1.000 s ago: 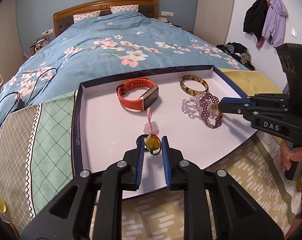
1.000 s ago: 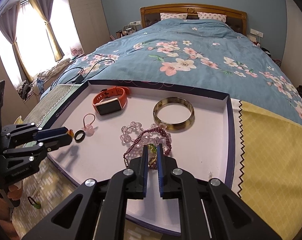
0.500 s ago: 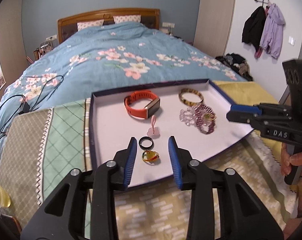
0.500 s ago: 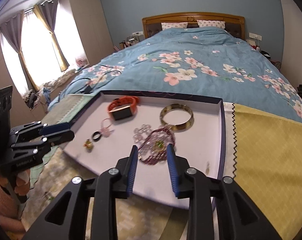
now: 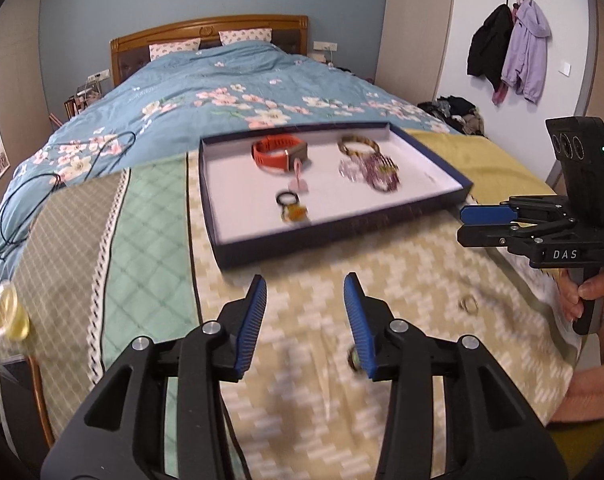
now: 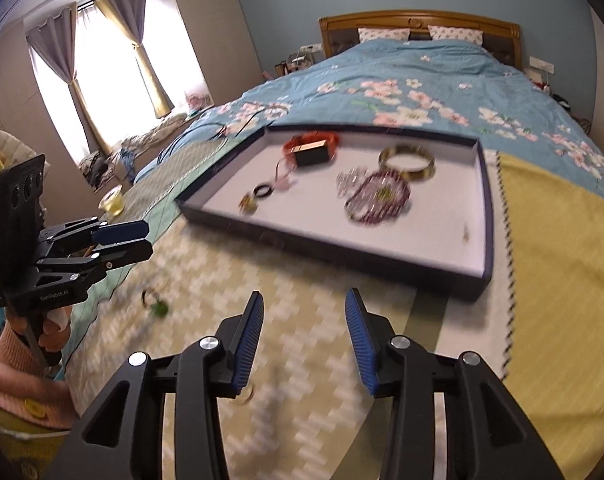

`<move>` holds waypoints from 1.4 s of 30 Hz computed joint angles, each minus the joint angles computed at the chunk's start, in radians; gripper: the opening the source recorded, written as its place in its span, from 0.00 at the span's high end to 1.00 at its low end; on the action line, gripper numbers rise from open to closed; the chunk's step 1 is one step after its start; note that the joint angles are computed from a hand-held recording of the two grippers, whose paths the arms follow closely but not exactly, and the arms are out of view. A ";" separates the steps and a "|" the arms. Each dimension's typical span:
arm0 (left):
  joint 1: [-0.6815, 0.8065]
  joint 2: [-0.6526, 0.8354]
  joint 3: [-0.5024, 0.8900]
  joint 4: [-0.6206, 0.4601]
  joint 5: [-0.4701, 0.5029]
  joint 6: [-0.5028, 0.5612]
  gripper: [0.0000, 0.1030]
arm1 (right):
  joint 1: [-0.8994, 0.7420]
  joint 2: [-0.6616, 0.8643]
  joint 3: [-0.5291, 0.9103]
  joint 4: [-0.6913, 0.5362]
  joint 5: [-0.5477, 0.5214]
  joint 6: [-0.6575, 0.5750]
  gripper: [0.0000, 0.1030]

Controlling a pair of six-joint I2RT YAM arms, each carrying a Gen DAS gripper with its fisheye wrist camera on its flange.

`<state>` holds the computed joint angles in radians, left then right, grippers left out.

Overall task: Organize jewelry
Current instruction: 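Grasp the silver ring with the right tool while the left tool grasps the green-stone ring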

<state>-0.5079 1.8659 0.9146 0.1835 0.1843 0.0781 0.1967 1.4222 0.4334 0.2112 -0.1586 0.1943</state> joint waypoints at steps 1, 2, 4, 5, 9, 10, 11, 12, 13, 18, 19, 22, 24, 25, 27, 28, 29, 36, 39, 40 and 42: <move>-0.001 -0.003 -0.014 0.005 0.003 0.001 0.61 | 0.011 -0.008 -0.012 0.000 0.005 0.007 0.61; -0.005 -0.006 -0.026 0.009 0.003 0.002 0.60 | 0.021 -0.014 -0.024 -0.001 0.005 0.014 0.61; -0.013 -0.015 -0.052 0.015 -0.003 0.008 0.60 | 0.040 -0.025 -0.042 -0.001 0.014 0.022 0.61; -0.016 -0.019 -0.061 0.015 0.000 0.010 0.60 | 0.050 -0.030 -0.050 0.000 0.020 0.025 0.61; -0.030 -0.028 -0.085 0.016 0.005 0.017 0.60 | 0.105 -0.042 -0.074 0.000 0.037 0.039 0.61; -0.034 -0.033 -0.094 0.018 0.003 0.020 0.60 | 0.121 -0.039 -0.075 -0.001 0.045 0.041 0.61; -0.039 -0.031 -0.091 0.015 0.002 0.020 0.60 | 0.129 -0.035 -0.076 0.001 0.047 0.043 0.61; -0.043 -0.031 -0.092 0.013 0.003 0.020 0.60 | 0.142 -0.031 -0.076 0.001 0.054 0.044 0.62; -0.047 -0.031 -0.093 0.012 0.003 0.021 0.60 | 0.154 -0.027 -0.075 -0.001 0.060 0.043 0.62; -0.062 -0.025 -0.090 -0.002 -0.005 0.017 0.59 | 0.195 -0.018 -0.066 -0.007 0.096 0.037 0.64; -0.062 -0.024 -0.087 -0.006 -0.005 0.018 0.59 | 0.204 -0.015 -0.062 -0.010 0.108 0.034 0.65; -0.067 -0.022 -0.086 -0.010 -0.007 0.019 0.59 | 0.233 -0.017 -0.058 -0.023 0.145 0.030 0.70; -0.069 -0.018 -0.082 -0.013 -0.009 0.019 0.60 | 0.239 -0.015 -0.054 -0.029 0.155 0.026 0.71; -0.069 -0.014 -0.079 -0.015 -0.009 0.018 0.60 | 0.242 -0.015 -0.055 -0.030 0.161 0.025 0.72; -0.070 -0.005 -0.068 -0.026 -0.010 0.016 0.60 | 0.247 -0.013 -0.054 -0.030 0.169 0.024 0.73; -0.071 0.000 -0.063 -0.030 -0.011 0.016 0.61 | 0.249 -0.013 -0.054 -0.031 0.175 0.024 0.75; -0.071 0.004 -0.059 -0.035 -0.011 0.016 0.61 | 0.251 -0.013 -0.053 -0.032 0.182 0.024 0.76; -0.081 0.032 -0.026 -0.065 -0.022 0.025 0.71 | 0.263 -0.017 -0.053 -0.042 0.204 0.024 0.79; -0.085 0.040 -0.019 -0.069 -0.024 0.024 0.74 | 0.266 -0.019 -0.053 -0.045 0.207 0.025 0.81; -0.084 0.042 -0.015 -0.072 -0.023 0.022 0.74 | 0.267 -0.018 -0.052 -0.045 0.208 0.024 0.84; -0.084 0.052 0.000 -0.081 -0.024 0.017 0.76 | 0.269 -0.018 -0.053 -0.044 0.210 0.025 0.84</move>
